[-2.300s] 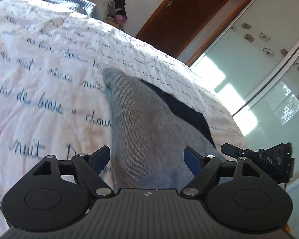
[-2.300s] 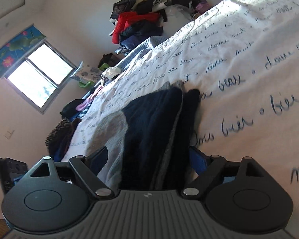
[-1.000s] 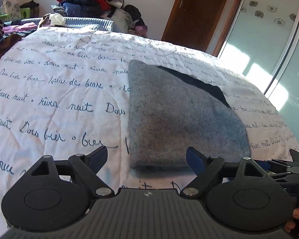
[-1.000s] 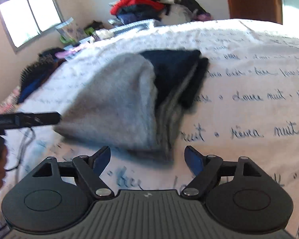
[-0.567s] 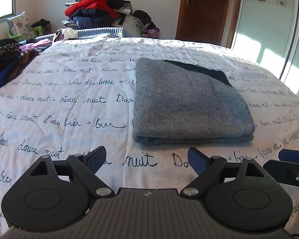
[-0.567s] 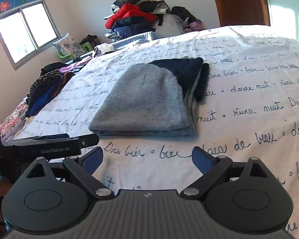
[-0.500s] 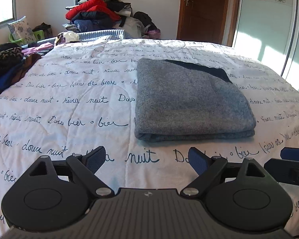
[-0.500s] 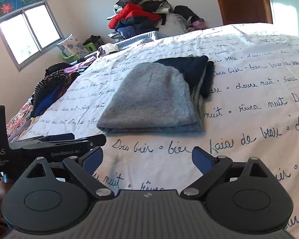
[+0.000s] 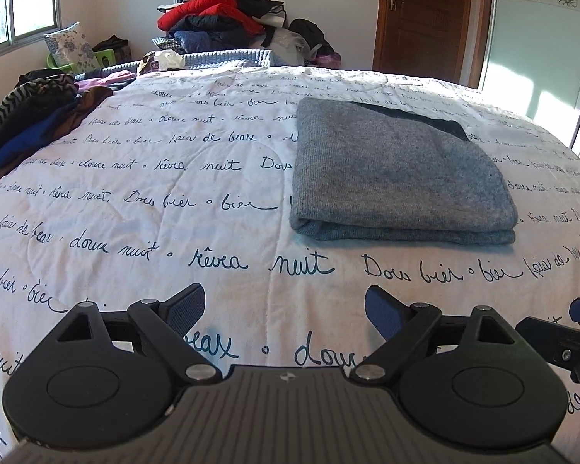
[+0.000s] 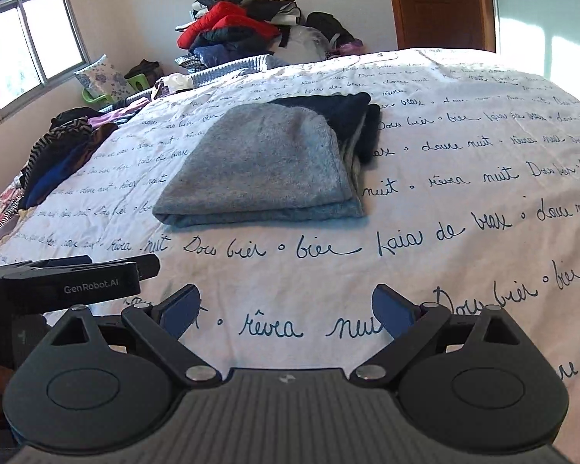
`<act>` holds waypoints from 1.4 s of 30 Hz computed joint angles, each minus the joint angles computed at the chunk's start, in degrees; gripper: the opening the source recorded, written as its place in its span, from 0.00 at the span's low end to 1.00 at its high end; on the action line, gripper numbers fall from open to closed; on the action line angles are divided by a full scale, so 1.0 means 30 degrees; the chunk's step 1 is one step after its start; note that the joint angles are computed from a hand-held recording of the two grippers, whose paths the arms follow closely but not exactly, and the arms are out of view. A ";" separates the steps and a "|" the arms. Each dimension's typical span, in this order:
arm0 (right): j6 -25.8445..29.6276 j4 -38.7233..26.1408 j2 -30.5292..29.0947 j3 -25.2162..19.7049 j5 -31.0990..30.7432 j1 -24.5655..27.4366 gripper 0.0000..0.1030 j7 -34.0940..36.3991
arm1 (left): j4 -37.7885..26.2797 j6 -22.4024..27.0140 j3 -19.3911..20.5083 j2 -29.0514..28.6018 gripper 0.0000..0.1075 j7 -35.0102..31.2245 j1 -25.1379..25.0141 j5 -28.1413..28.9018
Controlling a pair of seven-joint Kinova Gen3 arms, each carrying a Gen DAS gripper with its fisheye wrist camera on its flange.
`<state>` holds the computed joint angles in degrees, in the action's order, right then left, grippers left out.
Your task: Fold small clothes
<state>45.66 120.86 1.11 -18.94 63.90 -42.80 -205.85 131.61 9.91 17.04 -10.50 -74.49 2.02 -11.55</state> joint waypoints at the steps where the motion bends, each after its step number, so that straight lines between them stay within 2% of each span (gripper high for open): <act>1: 0.0333 -0.0080 0.0152 -0.0060 0.0041 -0.0083 0.94 -0.0073 | 0.0064 -0.0016 0.0394 -0.0058 0.82 0.0264 -0.0376 -0.0209; 4: 0.0657 -0.0086 0.0349 -0.0056 0.0090 -0.0294 0.94 -0.0311 | 0.0204 0.0063 0.1328 -0.0128 0.82 0.1040 -0.1250 -0.0735; 10: 0.1042 -0.0298 0.0779 0.0103 -0.0148 -0.0660 0.94 0.0018 | 0.0249 0.0340 0.0444 0.0053 0.82 0.1101 -0.0391 -0.0545; 17: 0.1057 -0.0208 0.0866 0.0257 -0.0067 -0.0916 0.94 -0.0271 | 0.0530 0.0205 0.1327 -0.0122 0.82 0.2027 -0.1082 -0.1305; 19: 0.0942 -0.0173 0.0919 0.0299 -0.0035 -0.0907 0.94 -0.0370 | 0.0653 0.0079 0.2207 -0.0199 0.82 0.2550 -0.1840 -0.1891; 21: 0.0739 -0.0118 0.0967 0.0366 0.0041 -0.0877 0.94 -0.0562 | 0.0812 -0.0115 0.3717 -0.0354 0.82 0.3366 -0.3225 -0.2763; 23: 0.0629 -0.0128 0.1003 0.0407 -0.0044 -0.0853 0.94 -0.0559 | 0.0916 -0.0243 0.4484 -0.0471 0.82 0.3755 -0.3956 -0.3178; 38: 0.0672 -0.0141 0.1037 0.0423 0.0109 -0.1001 0.94 -0.0287 | 0.0932 -0.0281 0.4421 -0.0483 0.82 0.3773 -0.4289 -0.2845; 42: 0.0611 -0.0097 0.1027 0.0437 0.0114 -0.0972 0.94 -0.0193 | 0.0990 -0.0344 0.5318 -0.0571 0.83 0.4214 -0.5131 -0.3273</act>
<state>47.50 120.57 4.19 -17.63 64.24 -45.72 -206.43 134.58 8.88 33.00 -12.21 -61.85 -13.37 -21.37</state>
